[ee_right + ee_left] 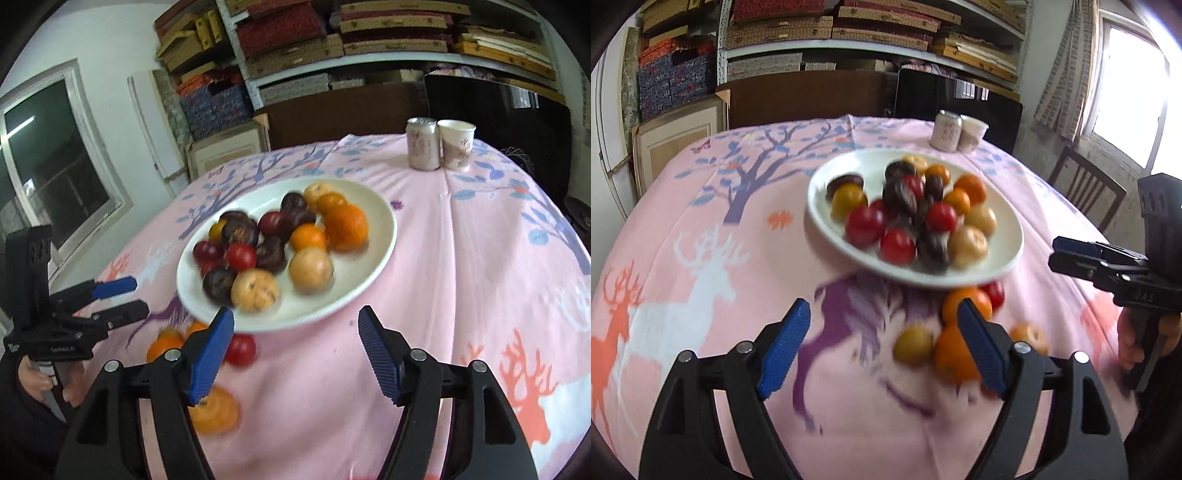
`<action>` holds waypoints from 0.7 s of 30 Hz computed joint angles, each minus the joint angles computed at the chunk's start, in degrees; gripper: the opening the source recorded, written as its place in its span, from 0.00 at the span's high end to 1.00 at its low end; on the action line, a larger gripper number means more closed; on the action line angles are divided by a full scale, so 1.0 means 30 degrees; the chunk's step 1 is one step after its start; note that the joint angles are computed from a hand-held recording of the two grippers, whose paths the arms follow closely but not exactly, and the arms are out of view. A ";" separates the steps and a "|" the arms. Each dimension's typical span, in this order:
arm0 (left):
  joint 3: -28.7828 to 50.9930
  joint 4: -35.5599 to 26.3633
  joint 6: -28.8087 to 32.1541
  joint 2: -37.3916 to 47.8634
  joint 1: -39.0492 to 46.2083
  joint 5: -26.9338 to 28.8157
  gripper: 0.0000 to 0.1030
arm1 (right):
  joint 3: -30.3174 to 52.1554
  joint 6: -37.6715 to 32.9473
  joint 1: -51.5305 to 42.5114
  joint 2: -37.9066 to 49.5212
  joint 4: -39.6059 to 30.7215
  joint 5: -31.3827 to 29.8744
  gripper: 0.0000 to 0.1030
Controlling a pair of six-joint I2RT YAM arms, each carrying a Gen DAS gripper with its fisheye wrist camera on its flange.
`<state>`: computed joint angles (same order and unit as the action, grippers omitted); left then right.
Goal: Organize fruits
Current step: 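Grasp a large yellow fruit with the right tool while the left tool grasps a red tomato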
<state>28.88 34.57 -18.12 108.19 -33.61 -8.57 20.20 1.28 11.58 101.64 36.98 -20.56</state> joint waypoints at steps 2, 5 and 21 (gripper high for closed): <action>-0.0926 0.0332 -0.0339 -0.0129 -0.0291 0.0242 0.22 | -0.1165 -0.0845 0.0776 -0.0793 -0.0102 -0.0206 0.31; -0.1790 0.0961 -0.0581 -0.0113 -0.0915 0.0182 0.22 | -0.2158 -0.1367 0.2394 -0.1227 -0.0079 0.0104 0.32; -0.1429 -0.0768 -0.0859 0.0017 -0.3720 -0.1480 0.19 | 0.0574 0.0880 0.2434 0.2372 -0.1427 -0.1972 0.57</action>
<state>24.59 32.27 -20.70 108.24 -44.77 -13.01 21.93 3.92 18.89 108.75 32.70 -26.47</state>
